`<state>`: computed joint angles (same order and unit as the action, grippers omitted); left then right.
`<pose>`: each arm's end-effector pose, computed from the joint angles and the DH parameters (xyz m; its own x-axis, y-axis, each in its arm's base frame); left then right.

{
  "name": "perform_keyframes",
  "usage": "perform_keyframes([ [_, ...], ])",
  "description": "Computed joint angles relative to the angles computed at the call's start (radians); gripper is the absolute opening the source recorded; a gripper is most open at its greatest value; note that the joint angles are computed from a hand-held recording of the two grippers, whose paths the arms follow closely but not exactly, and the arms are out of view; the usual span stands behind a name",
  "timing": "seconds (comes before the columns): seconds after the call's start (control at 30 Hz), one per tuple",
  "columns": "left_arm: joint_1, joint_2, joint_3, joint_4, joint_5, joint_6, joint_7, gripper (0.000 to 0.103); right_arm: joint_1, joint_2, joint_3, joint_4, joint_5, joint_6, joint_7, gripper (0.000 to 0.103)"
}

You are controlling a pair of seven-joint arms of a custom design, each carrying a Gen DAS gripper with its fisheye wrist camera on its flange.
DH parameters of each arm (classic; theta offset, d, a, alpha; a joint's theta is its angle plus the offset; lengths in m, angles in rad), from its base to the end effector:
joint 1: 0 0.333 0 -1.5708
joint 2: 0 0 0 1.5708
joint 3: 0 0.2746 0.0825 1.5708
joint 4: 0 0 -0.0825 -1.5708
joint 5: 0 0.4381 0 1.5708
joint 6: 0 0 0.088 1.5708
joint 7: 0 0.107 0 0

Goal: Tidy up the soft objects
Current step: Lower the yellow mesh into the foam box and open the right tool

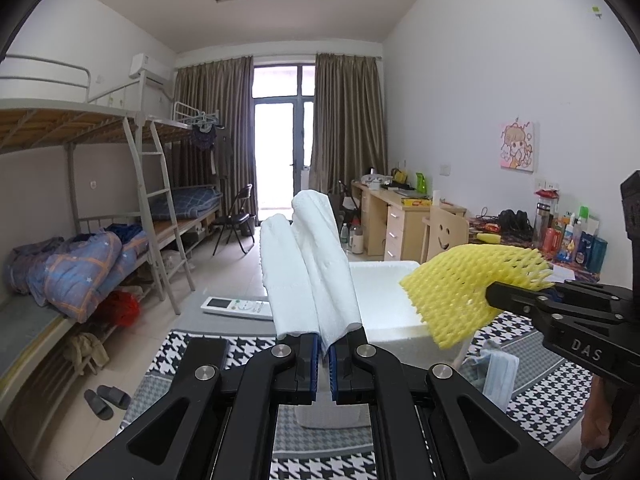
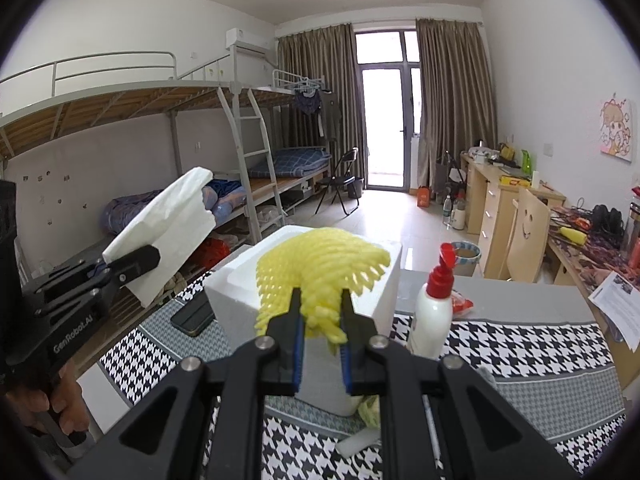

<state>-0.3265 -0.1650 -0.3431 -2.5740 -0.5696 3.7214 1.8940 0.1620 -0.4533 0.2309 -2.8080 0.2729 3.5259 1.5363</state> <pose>0.4367 -0.2559 0.3898 -0.3223 -0.9466 0.0077 -0.2912 0.0913 -0.9523 0.4315 0.1394 0.3996 0.1882 -0.9803 -0.0598 -0.4002 -0.0209 -0.9162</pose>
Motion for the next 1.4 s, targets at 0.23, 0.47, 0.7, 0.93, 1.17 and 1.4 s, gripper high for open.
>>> perform_keyframes([
  [0.23, 0.01, 0.038, 0.02, 0.04, 0.045, -0.015, -0.022, 0.004, 0.001, 0.058, -0.013, 0.053, -0.008, 0.001, -0.008, 0.018],
  [0.47, 0.019, 0.068, 0.04, 0.065, 0.102, -0.022, -0.062, 0.004, -0.029, 0.134, 0.024, 0.132, 0.058, -0.02, -0.063, 0.018],
  [0.7, 0.022, 0.094, 0.049, 0.098, 0.107, -0.028, -0.053, 0.004, -0.004, 0.194, -0.013, 0.19, 0.054, -0.048, -0.071, 0.018],
  [0.93, 0.025, 0.119, 0.063, 0.121, 0.148, -0.035, -0.072, 0.004, -0.085, 0.235, 0.111, 0.246, 0.215, -0.06, -0.203, 0.018],
  [1.17, 0.025, 0.131, 0.068, 0.135, 0.138, -0.035, -0.068, 0.004, -0.108, 0.251, 0.163, 0.288, 0.363, -0.1, -0.342, 0.038],
  [1.4, 0.015, 0.136, 0.06, 0.15, 0.062, -0.037, -0.009, 0.004, 0.033, 0.202, 0.006, 0.215, 0.198, -0.034, -0.211, 0.08],
])
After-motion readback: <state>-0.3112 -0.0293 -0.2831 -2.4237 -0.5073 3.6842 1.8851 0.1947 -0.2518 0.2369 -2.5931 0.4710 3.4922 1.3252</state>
